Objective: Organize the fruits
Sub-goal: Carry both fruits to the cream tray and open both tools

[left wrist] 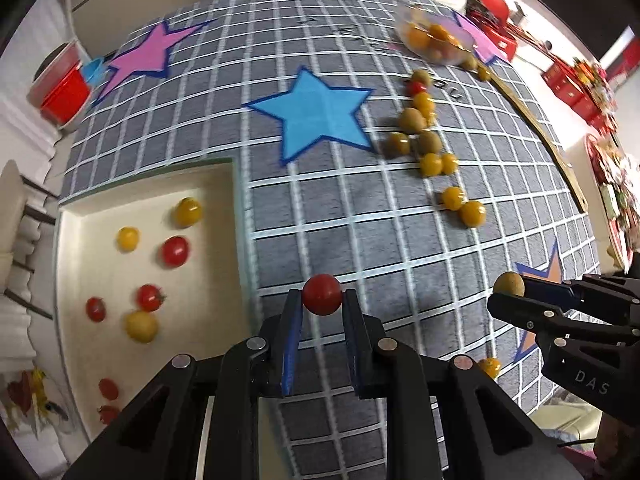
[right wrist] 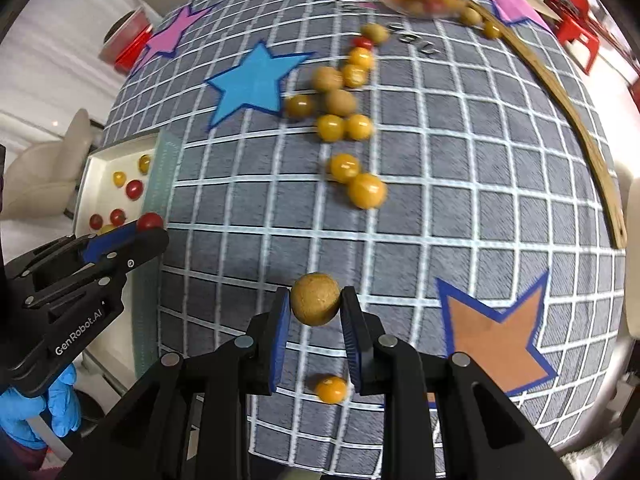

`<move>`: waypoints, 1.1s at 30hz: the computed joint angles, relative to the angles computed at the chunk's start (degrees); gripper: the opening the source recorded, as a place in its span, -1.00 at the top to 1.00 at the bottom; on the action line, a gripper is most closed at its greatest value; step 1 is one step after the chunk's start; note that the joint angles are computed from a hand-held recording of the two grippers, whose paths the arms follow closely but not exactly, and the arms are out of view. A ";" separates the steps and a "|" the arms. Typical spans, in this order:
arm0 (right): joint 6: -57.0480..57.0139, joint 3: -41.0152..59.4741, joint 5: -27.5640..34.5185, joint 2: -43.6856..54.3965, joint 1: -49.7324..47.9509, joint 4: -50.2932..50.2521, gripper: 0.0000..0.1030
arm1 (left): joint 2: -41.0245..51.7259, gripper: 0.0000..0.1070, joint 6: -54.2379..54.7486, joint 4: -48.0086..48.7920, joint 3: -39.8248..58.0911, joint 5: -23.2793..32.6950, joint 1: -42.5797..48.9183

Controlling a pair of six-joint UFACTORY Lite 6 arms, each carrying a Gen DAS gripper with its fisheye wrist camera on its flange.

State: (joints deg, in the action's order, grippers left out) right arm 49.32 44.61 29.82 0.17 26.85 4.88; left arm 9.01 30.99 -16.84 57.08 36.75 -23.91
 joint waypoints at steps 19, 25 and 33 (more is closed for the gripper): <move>-8.83 35.40 7.46 26.42 6.49 1.73 0.47 | -1.60 0.59 7.96 -0.01 -3.96 -0.63 21.98; -11.99 50.56 11.53 37.20 8.19 3.25 0.47 | 0.50 0.59 8.61 2.03 -4.93 -2.72 28.67; -15.15 72.23 19.07 53.42 9.39 5.29 0.47 | 3.16 0.59 8.53 3.59 -5.94 -5.59 32.55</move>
State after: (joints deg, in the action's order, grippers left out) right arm 34.17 116.85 48.88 53.60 36.24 10.16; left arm 12.17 39.52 -13.24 51.14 31.16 8.63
